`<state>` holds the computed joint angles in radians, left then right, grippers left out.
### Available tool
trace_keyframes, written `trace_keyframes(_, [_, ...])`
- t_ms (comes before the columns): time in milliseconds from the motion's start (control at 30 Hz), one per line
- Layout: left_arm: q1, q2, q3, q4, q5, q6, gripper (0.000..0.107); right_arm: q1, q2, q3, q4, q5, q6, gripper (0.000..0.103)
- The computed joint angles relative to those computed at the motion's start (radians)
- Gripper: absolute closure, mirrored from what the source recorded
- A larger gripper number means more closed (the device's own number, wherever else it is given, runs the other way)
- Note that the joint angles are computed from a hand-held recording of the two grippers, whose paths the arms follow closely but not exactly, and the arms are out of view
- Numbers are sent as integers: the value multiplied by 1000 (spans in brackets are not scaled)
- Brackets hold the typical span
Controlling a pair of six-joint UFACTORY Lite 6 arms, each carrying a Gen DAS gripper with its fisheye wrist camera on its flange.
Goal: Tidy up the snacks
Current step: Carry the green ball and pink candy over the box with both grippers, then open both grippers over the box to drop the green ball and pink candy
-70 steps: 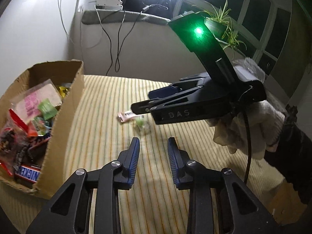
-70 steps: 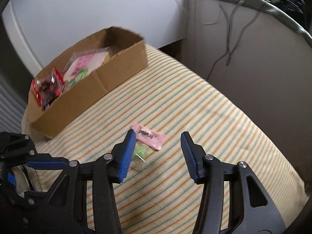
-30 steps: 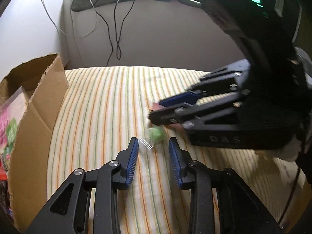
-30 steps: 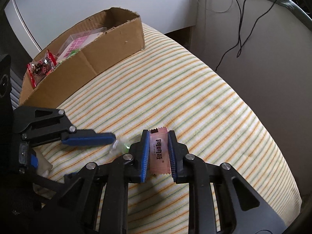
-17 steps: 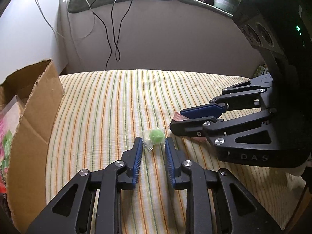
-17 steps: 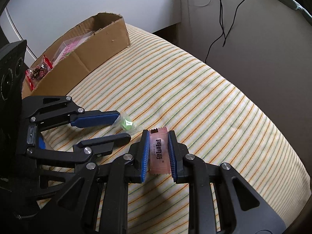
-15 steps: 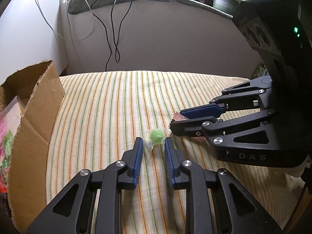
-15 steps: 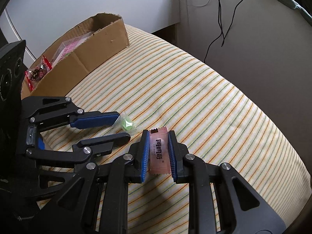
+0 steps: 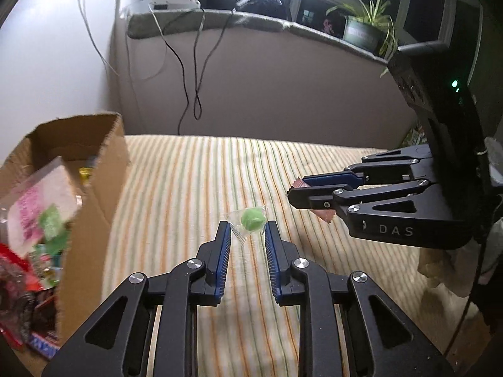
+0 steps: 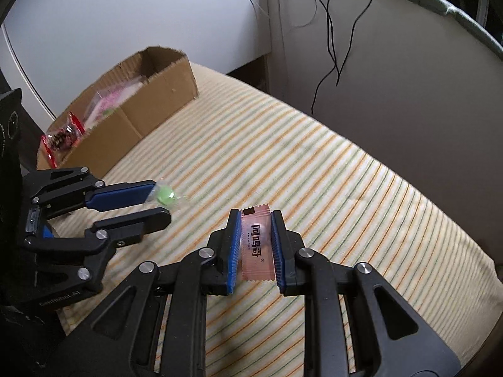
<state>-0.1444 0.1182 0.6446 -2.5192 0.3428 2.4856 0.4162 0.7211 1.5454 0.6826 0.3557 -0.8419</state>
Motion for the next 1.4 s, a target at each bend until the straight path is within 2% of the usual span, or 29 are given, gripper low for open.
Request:
trace_keyframes(367, [161,-342,-166,359,-28,-299,86,129,-68,61,-137,-2,187,84])
trace_keyframes(433, [227,-379,-192,439,-1,-350,86,164,-56,89,-185,-7,248,84])
trace_keyframes(567, [384,-403,-193,607,64,-460,86,213,-34,144,-252,-2,336,84])
trace_keyframes(800, [623,-435,-209,787,167,-538,86,323,68,304,-387,21,521,84])
trace_keyframes(967, [771,-404,-185,843,231,-527,86,374,154,440,-463,63,615,84])
trace_keyframes(1167, [869,-354,-151,869,270,-501,86,410,277,637,-538,138,693,84])
trace_keyframes(1333, [897,-312,-127,869,282,-485,86,428,417,871,-567,235,725,84])
trace_keyframes(1400, [898,-308,-123,865,283,-479,86,438,501,1017,-587,300,743,84])
